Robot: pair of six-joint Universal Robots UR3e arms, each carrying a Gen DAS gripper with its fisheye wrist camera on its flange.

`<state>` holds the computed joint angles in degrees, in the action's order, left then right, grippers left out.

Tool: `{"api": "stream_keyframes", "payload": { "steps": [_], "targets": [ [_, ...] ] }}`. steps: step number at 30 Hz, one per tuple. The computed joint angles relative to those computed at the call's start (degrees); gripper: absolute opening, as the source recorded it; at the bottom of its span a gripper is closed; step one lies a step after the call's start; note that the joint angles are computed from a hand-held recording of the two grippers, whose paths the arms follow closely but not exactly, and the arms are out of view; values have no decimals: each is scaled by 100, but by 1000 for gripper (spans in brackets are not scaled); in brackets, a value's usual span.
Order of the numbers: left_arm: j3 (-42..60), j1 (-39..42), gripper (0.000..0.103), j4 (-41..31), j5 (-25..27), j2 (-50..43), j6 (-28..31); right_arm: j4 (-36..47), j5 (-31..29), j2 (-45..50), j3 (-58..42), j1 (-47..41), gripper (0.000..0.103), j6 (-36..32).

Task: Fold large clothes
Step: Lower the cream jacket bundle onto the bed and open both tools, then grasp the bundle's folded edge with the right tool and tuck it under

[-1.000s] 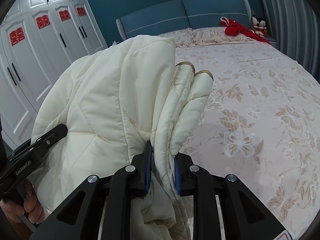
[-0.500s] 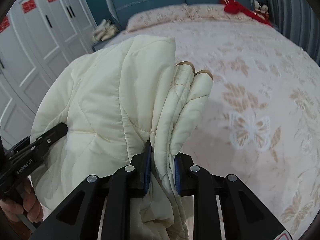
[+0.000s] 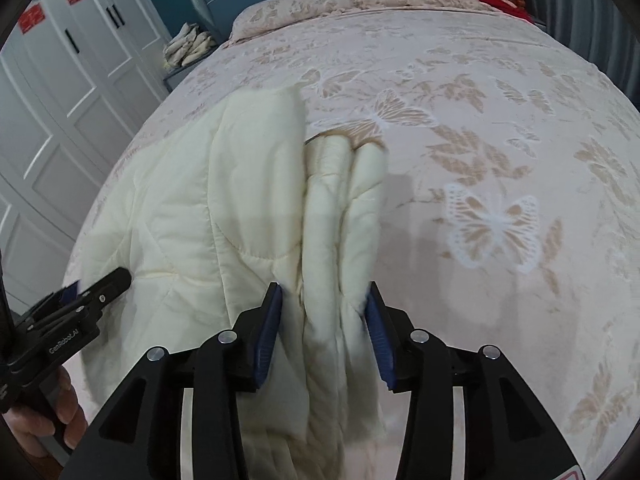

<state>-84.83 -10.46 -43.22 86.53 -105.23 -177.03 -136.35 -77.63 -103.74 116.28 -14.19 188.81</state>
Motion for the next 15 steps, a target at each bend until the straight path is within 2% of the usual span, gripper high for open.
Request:
{"api": "stream_keyframes", "payload": {
  "steps": [3,6,9,10,11,15],
  "targets": [
    [-69,-149,66,-289,300,439,-92,458,-16,-678,31,-144,42,-90],
    [-148,-274,71,-575,426,854,-189,1193,272,-1384,-85,-305,42,-351],
    [-243,-468,72,-802,610,1201,-354,1694,359,-1697,-314,-187,36,-578],
    [-270,-524,72,-843,688,1265,-386,1808,363,-1724,-396,-79,30,-619],
    [-255,-571,72,-878,745,1273,-418,1844,315,-1695,-461,42,23,-604],
    [-324,-710,72,-1092,904,1385,-588,1733,-36,-1418,-562,611,15,-506]
  ]
}}
